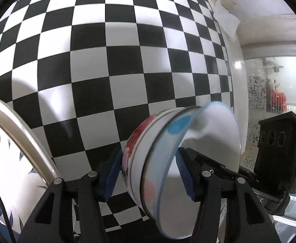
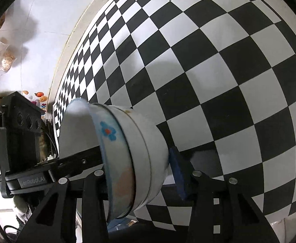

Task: Organize plates and bowls
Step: 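Carry the bowl stack with the left gripper over the plate stack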

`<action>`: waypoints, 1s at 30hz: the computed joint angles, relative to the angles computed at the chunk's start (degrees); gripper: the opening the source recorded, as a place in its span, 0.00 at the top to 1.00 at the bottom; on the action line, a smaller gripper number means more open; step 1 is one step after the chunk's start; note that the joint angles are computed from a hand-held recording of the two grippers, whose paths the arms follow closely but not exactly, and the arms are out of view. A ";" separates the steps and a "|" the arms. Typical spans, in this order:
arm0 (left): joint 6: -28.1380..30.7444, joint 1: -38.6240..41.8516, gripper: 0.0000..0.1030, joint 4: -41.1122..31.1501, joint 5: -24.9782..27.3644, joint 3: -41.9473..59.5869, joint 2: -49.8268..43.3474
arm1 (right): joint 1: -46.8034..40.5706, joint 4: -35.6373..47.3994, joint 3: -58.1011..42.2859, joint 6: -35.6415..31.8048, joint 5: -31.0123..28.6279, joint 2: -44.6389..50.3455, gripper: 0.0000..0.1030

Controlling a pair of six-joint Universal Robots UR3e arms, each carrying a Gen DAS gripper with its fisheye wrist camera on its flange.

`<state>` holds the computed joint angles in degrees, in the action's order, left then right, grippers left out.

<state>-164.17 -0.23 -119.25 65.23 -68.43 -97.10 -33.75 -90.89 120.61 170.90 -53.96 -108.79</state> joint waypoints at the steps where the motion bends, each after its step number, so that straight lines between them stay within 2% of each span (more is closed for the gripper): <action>1: -0.05 0.00 0.50 0.07 0.13 0.17 0.26 | 1.13 -0.99 -0.61 1.02 0.16 0.47 0.55; 7: -0.04 1.26 0.50 -1.32 0.14 2.88 0.77 | 5.64 -2.58 -5.67 4.81 0.37 2.31 0.56; 16: 2.57 5.89 0.50 -8.55 0.21 11.87 0.49 | 13.24 -6.97 -13.55 11.00 1.41 8.84 0.57; 22: 5.56 12.47 0.50 -13.00 1.14 15.08 2.33 | 19.12 -7.29 -20.31 13.48 2.24 13.08 0.57; 30: 11.80 25.45 0.50 -17.81 3.05 14.82 6.78 | 29.33 -8.87 -30.26 17.15 2.86 21.05 0.57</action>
